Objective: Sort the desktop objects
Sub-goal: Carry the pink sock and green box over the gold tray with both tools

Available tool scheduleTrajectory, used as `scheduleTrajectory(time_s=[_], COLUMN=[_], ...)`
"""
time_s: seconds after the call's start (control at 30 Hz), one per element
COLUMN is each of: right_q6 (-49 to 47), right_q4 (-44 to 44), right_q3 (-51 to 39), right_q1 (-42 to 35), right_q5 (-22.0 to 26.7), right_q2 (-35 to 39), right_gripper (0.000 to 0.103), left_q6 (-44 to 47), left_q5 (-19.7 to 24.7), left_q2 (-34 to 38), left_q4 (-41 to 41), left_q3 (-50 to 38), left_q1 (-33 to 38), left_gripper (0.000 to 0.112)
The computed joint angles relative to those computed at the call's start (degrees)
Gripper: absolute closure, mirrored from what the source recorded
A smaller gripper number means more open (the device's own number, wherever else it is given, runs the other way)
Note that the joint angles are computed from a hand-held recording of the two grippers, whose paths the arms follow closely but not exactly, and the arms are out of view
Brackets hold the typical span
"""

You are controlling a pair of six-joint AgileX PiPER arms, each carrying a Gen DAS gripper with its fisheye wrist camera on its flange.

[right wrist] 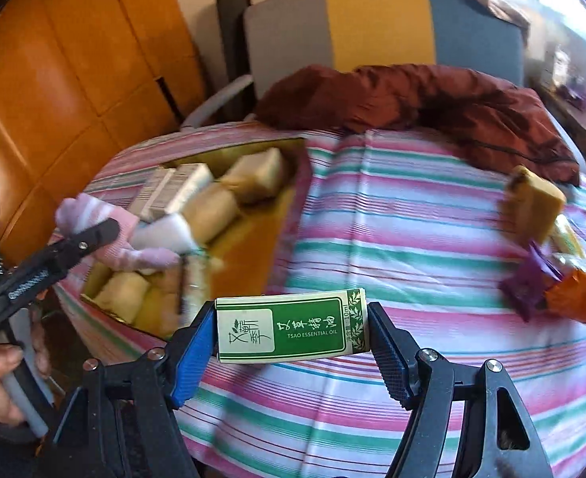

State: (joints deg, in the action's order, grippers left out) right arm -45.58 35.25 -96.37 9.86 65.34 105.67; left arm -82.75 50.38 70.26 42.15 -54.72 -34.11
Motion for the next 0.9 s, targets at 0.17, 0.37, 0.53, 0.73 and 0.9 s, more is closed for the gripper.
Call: scheduleTrajectory(time_s=[0.17,0.37,0.53,0.73,0.9], right_q6=[-0.28,-0.39,0.33,1.47,0.72], right_q4=[1.56,2.51,2.77,3.49,3.38], right_q3=[2.14,3.06,2.77,1.34,2.72], right_q1=[3.51,6.94,8.92,12.99,16.15], right_q5=[-1.25,-2.08,-2.14,-3.48,-4.53], right_q2=[-1.66,-2.44,-2.19,-0.06,0.59], right_gripper=[0.030,0.030,0.030,0.025,0.015], left_q6=[-1.29,-1.42,-0.13,3.37,2.10], left_q5=[0.24,-2.38,-5.42,-11.64,-9.50], left_q2=[-6.56,-11.85,-11.59,-13.28,-17.18], left_q4=[-0.85,-2.52,-4.18,-10.31,-9.97], left_q3=[5.30,10.38,11.83,14.48,15.81], left_q1=[2.69,4.96,5.76,11.14,13.46], left_gripper=[0.067,0.067,0.067,0.054,0.054])
